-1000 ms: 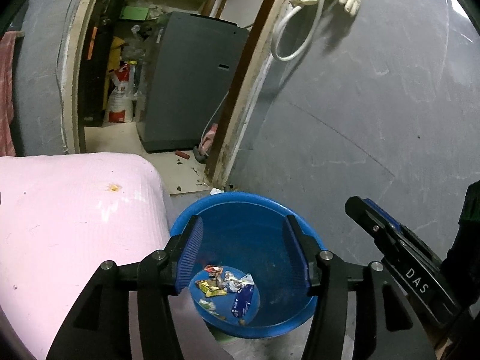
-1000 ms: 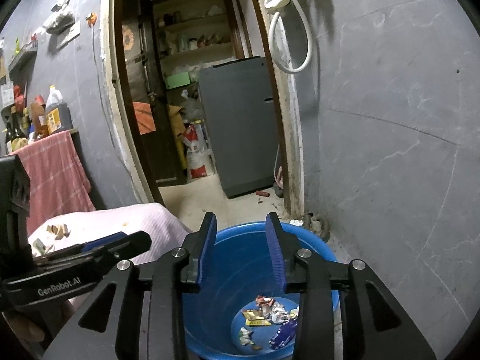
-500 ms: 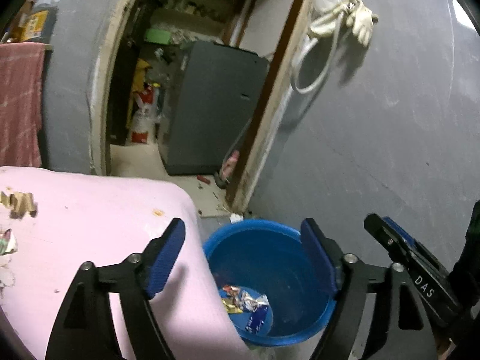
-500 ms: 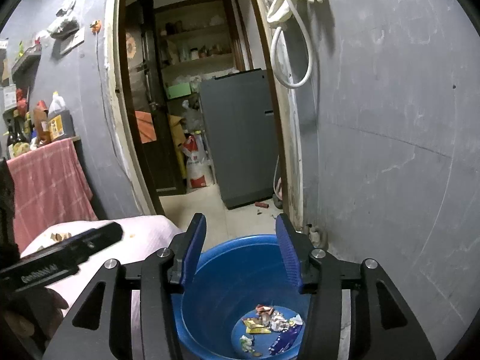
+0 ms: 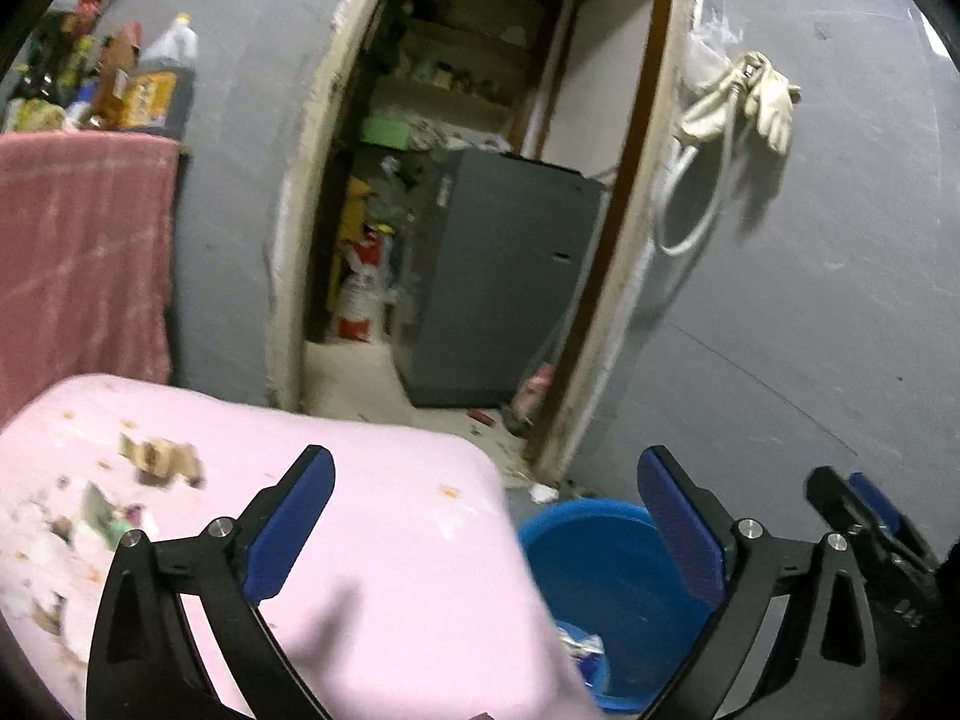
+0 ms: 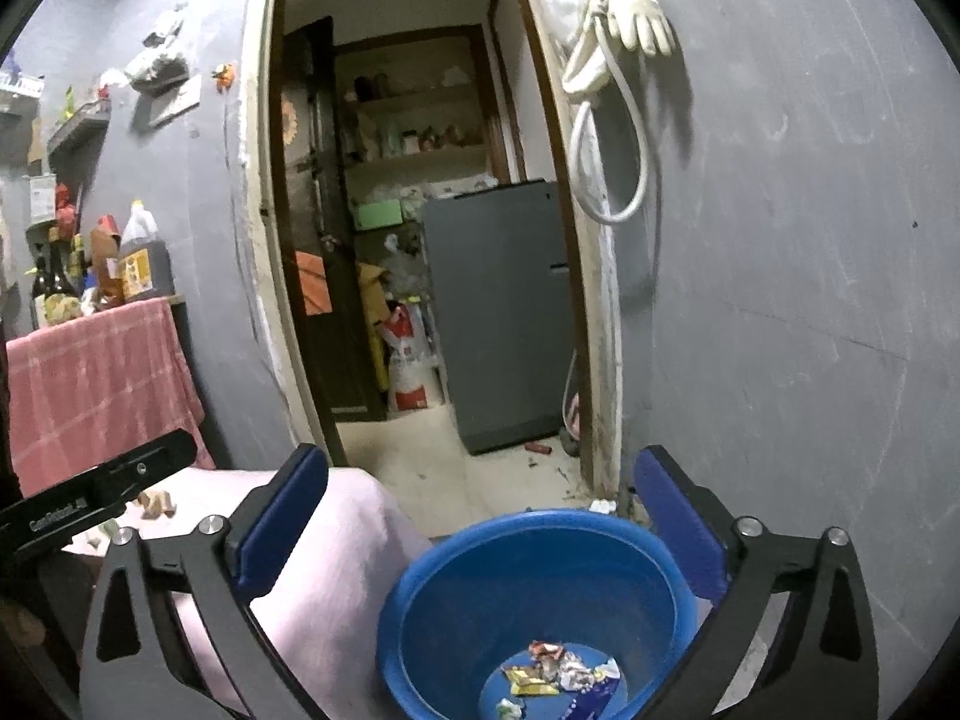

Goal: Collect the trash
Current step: 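Move both tools back over the remaining trash on the table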

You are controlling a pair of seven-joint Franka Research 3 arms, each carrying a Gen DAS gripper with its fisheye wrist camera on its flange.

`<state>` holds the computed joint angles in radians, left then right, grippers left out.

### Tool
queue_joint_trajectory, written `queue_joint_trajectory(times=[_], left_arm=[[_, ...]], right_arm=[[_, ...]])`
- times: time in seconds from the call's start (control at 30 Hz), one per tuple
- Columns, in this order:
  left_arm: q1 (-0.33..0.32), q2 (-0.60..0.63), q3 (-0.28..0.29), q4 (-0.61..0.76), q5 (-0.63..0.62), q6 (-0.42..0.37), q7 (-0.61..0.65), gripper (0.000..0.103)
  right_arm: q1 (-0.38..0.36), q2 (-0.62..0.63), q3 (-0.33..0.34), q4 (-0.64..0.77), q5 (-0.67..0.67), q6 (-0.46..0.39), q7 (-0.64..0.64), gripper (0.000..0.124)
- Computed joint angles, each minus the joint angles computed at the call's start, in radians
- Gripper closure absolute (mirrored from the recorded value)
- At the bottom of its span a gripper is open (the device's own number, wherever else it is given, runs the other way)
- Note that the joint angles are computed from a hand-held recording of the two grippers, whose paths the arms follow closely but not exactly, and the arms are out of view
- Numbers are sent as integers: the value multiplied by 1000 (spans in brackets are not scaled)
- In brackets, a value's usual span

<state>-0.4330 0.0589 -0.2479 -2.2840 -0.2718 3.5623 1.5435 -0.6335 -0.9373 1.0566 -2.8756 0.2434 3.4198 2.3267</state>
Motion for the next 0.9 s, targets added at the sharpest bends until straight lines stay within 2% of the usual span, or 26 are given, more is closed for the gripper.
queue_joint_trajectory(times=[0.17,0.33,0.7,0.9], left_arm=[[15,-29,-2,-39,-55,63,46,3],[57,-69,-17,-84,-38,100,53,3],[179,-176,-31,-199,28,162,-11,3],[250,-229,-9,-260,97,176,-70,3]], right_arm=[[-23,-19,33,29,2,28,0,21],[-35,-37,62,56,17,51,-4,21],[-100,-78,155,153,66,122,-5,21],[-149,-50,212,230,53,168,-27,21]])
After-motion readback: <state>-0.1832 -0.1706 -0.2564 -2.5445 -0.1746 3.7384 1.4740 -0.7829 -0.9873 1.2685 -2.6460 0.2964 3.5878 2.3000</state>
